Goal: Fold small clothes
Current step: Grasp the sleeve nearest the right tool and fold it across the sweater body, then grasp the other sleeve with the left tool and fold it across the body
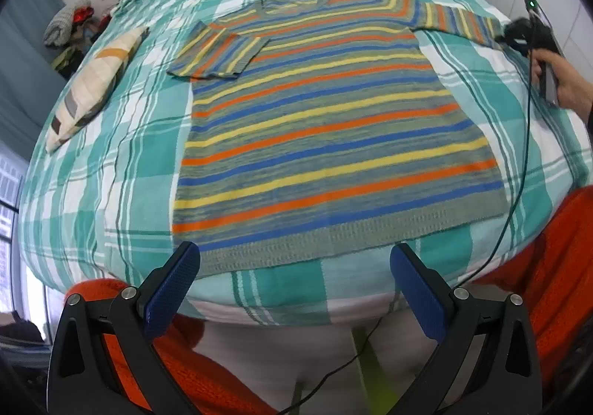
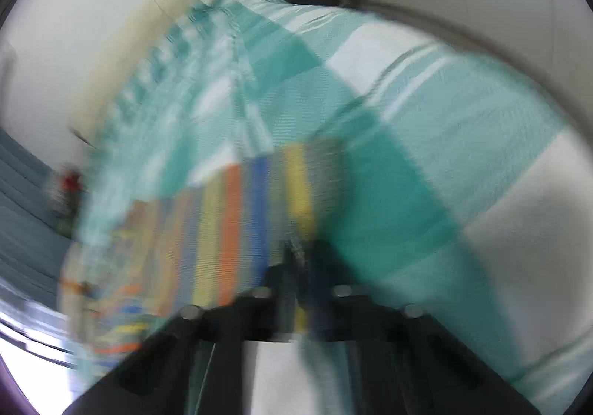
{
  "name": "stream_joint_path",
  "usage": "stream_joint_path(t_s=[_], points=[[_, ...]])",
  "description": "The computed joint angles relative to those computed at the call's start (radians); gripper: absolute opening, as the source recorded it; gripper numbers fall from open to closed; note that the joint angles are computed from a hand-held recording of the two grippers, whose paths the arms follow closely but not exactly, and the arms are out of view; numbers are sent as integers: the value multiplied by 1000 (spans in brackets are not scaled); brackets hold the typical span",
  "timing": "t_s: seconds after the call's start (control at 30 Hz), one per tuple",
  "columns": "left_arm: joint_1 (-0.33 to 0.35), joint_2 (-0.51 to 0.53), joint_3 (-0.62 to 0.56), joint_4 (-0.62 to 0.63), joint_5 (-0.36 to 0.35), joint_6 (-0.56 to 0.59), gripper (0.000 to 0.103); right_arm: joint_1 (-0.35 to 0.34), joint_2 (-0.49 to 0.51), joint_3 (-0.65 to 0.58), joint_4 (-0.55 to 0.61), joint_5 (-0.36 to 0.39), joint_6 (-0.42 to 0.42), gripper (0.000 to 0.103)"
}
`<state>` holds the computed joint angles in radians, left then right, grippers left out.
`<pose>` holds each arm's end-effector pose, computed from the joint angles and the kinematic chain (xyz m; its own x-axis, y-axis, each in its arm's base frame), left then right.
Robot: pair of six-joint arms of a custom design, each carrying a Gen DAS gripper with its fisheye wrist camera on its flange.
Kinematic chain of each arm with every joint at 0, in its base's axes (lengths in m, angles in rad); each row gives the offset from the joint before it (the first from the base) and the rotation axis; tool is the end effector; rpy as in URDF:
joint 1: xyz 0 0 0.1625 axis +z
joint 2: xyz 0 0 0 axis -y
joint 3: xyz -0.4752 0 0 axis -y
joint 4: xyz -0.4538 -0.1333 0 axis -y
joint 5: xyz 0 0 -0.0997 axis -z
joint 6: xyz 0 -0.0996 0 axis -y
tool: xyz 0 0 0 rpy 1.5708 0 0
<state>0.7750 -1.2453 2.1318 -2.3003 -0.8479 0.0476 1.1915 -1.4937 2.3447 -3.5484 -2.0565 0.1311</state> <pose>-0.2361 -0.5101 0.1718 -0.4167 0.6403 -0.6452 0.7263 0.6614 0.1873 -0.0890 -0.4577 0.3472 -0.6389 0.7650 0.0809 0.2447 0.3018 -0.9214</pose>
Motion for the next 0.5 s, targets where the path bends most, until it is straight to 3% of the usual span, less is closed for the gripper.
stream_joint_path(t_s=[0.03, 0.2, 0.27, 0.33, 0.4, 0.47, 0.5], points=[[3, -3, 0, -7, 3, -4, 102, 21, 11, -4, -12, -79, -21, 1], [39, 5, -16, -16, 29, -28, 102, 88, 98, -45, -65, -314, -151, 1], [51, 6, -19, -42, 44, -21, 102, 107, 122, -63, -73, -370, -162, 1], [63, 0, -18, -67, 50, -10, 102, 107, 112, -41, -93, -369, -162, 2], [76, -8, -15, -88, 55, -3, 102, 105, 89, -12, -97, -334, -156, 19], [94, -13, -12, -108, 63, 4, 102, 123, 67, 20, -95, -346, -142, 51], [100, -15, -10, -114, 65, 8, 102, 154, 72, 35, -124, -393, -148, 54]])
